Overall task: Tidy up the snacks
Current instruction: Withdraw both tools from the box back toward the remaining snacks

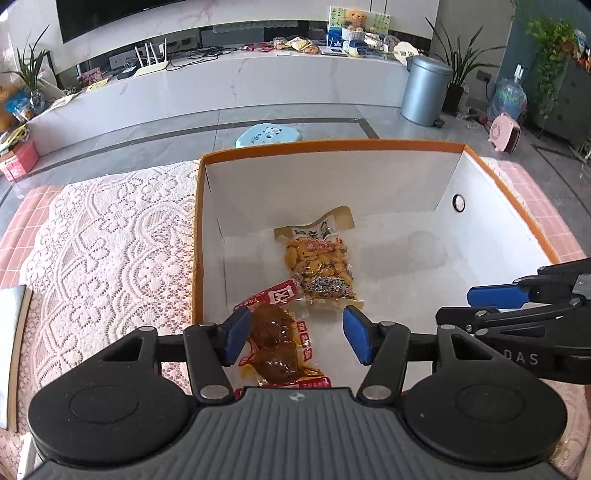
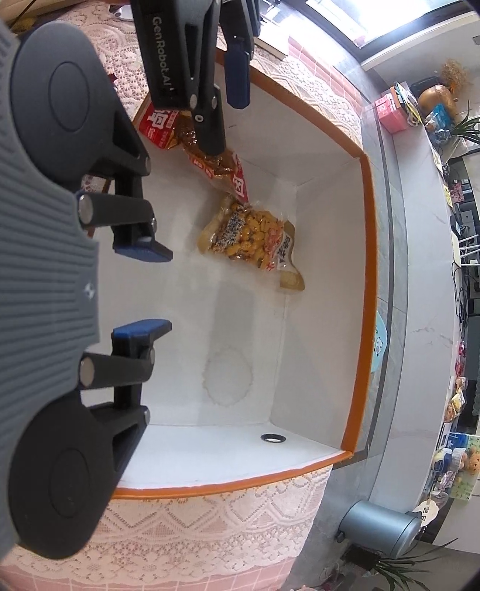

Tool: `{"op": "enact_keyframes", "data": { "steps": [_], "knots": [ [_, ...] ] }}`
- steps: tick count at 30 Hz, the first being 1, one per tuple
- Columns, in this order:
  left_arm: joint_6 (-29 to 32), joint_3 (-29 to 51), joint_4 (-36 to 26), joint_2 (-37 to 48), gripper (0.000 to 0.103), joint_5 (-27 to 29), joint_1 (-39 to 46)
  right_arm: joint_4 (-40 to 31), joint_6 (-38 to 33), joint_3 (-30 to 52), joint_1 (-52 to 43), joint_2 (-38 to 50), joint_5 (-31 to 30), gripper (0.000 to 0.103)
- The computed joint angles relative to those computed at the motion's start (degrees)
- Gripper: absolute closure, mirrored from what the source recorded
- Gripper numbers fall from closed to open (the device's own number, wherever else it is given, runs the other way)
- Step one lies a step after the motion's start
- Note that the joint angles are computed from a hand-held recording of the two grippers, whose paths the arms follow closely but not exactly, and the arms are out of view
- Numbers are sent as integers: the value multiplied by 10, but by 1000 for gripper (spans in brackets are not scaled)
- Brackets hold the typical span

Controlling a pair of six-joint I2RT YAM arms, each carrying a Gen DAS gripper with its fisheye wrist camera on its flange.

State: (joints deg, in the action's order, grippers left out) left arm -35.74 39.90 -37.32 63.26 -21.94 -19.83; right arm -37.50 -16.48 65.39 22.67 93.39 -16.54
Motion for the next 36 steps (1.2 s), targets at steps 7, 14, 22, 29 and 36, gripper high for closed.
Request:
{"op": "enact_keyframes", "data": {
  "steps": [7, 14, 22, 29, 36],
  "knots": [
    [-69, 5, -37, -45, 35, -54, -57, -12, 5, 0, -7, -32, -3, 62],
    [-201, 14, -111, -101, 35, -157, -188, -1, 1, -41, -43, -118, -37, 62],
    [-381, 84, -250, -67, 32, -254, -358, -12, -21, -107, -92, -248, -84, 57],
    [-492, 97, -300, -50, 31, -266, -452, -54, -43, -149, -175, -354, -158, 53],
    [-626, 108, -369, 1, 24, -295, -558, -113, -96, -186, -289, -431, -222, 47]
  ]
}}
